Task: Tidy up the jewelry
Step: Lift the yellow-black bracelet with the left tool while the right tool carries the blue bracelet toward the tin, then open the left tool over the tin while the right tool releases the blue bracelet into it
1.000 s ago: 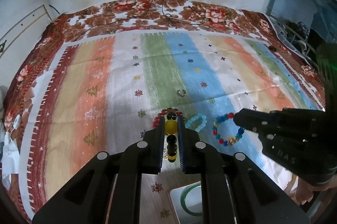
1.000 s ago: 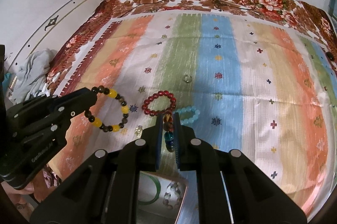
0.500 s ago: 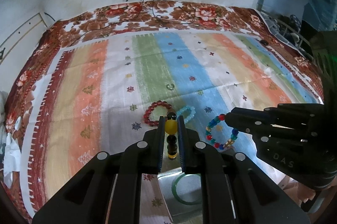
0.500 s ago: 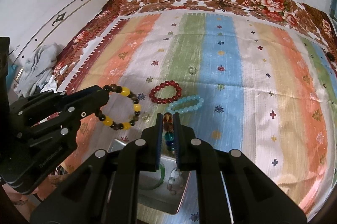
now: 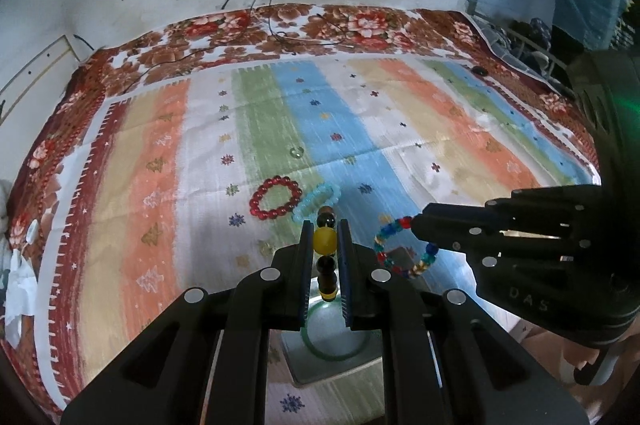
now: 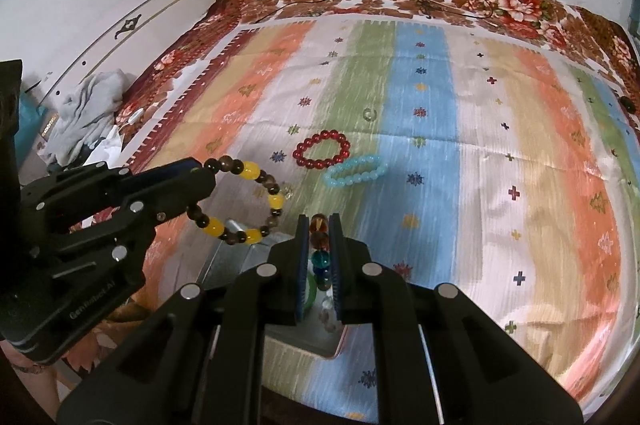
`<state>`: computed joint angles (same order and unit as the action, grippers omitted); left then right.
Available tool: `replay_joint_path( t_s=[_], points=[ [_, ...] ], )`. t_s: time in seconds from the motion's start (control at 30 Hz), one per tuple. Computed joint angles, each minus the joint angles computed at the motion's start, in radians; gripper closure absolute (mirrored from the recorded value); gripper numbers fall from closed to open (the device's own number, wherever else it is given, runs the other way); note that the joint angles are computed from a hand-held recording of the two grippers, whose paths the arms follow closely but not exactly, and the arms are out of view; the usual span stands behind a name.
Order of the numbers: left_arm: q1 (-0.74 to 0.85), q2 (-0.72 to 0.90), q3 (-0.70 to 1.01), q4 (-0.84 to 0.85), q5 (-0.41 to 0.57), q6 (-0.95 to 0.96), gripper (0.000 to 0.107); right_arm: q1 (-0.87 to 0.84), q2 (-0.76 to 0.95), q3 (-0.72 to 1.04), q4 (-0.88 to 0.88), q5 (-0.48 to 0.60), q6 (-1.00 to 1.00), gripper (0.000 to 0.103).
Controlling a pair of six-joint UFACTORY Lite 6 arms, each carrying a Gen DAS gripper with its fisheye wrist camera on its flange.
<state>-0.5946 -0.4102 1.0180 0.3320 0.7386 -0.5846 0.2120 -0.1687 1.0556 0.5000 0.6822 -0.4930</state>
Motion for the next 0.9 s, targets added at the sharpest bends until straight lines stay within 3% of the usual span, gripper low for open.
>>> replay_joint_path(
  t_s=[0.57, 0.63, 0.7, 0.9],
  points=[
    [-0.097, -0.056, -0.072, 0.052, 0.038, -0.092, 0.096, -0.002, -0.052, -0.066, 0.004, 0.032, -0.018, 0.092],
    [-0.062, -0.04, -0.075, -0.023, 0.022, -0.015, 0.095, -0.006, -0.04, -0.065, 0.016, 0.04, -0.024, 0.089],
    [-0.043, -0.032, -0.079, -0.044, 0.015, 0.011, 0.095, -0.008, -0.038, -0.065, 0.009, 0.032, -0.008, 0.076],
    [0.022, -0.046, -0.079, -0.089, 0.007, 0.059, 0.095, -0.017, -0.026, -0.054, -0.001, 0.027, 0.005, 0.076]
  ],
)
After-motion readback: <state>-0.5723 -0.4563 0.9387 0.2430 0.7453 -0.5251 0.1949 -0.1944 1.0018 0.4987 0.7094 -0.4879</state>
